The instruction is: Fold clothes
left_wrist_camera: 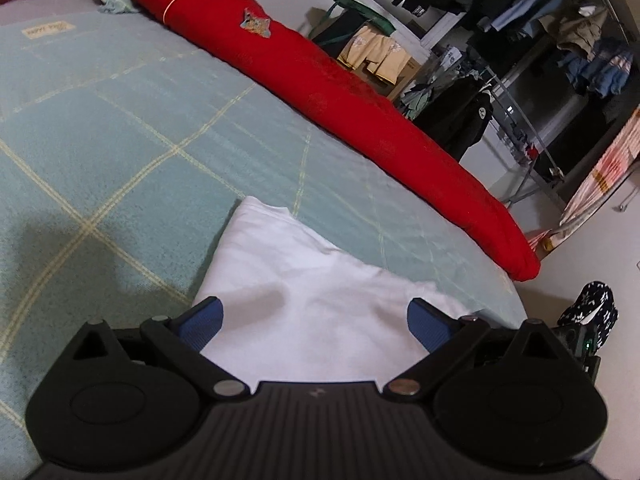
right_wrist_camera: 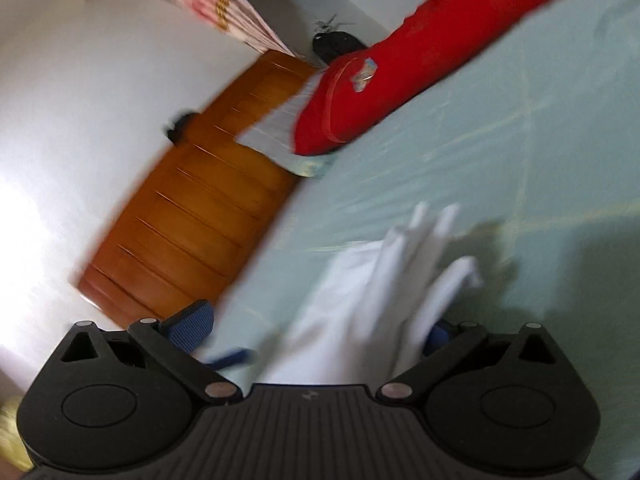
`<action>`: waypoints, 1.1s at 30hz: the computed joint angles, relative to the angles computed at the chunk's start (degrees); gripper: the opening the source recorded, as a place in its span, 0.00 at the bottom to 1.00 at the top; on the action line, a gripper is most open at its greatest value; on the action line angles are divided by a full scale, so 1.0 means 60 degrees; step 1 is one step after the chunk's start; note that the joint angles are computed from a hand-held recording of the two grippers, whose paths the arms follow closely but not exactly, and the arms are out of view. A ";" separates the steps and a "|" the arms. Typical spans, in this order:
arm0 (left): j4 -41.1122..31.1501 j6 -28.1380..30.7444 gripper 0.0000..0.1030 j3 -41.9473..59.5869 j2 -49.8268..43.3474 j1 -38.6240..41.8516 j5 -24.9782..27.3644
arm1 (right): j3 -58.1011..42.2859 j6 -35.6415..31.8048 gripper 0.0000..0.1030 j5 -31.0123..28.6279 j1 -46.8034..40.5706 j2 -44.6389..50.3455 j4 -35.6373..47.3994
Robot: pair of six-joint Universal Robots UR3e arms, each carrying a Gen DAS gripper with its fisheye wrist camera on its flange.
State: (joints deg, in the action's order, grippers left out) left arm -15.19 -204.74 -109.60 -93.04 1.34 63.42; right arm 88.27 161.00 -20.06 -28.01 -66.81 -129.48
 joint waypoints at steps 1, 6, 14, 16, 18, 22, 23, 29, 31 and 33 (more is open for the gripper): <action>0.0056 0.0026 0.95 -0.0039 0.0007 -0.0015 -0.0009 | 0.0193 0.0276 1.00 -0.0728 0.0012 -0.0205 -0.0635; 0.0349 0.0199 0.95 0.0098 -0.0404 -0.0256 -0.0369 | 0.1791 0.0260 1.00 -0.1428 -0.0450 -0.1306 -0.2725; 0.0817 0.0028 0.95 -0.0993 -0.0489 -0.0142 -0.0154 | 0.1663 -0.4375 1.00 -0.2084 0.0357 -0.1728 0.0009; 0.0278 0.0131 0.95 -0.0907 -0.0092 -0.0256 0.0062 | 0.1323 -0.4924 1.00 -0.2371 0.0305 -0.1364 0.0658; -0.0332 0.0270 0.95 -0.0722 0.0275 -0.0525 0.0498 | 0.1339 -0.5114 1.00 -0.2374 0.0132 -0.1589 0.0943; 0.0141 0.0174 0.95 -0.1321 0.0731 -0.0813 0.0235 | 0.1264 -0.7399 1.00 -0.1564 -0.0419 -0.2775 0.3965; 0.0362 0.0086 0.95 -0.1536 0.0787 -0.0867 0.0150 | 0.0958 -0.8906 1.00 -0.1414 -0.0615 -0.3033 0.5831; -0.0062 -0.0484 0.95 -0.2586 0.1584 -0.0803 0.0282 | 0.1453 -1.1190 1.00 -0.2683 -0.0759 -0.3548 0.7245; -0.0215 -0.0569 0.95 -0.2880 0.2006 -0.0665 0.0212 | 0.1522 -1.1748 1.00 -0.2650 -0.1259 -0.4006 0.7864; -0.0288 -0.0524 0.95 -0.2704 0.2060 -0.0823 0.0410 | 0.0990 -1.2211 1.00 -0.2660 -0.1512 -0.4261 0.9146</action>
State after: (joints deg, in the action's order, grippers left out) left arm -16.92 -207.89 -125.83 -80.68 -3.59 65.88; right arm 94.21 87.73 -36.01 -37.08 -92.38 -74.60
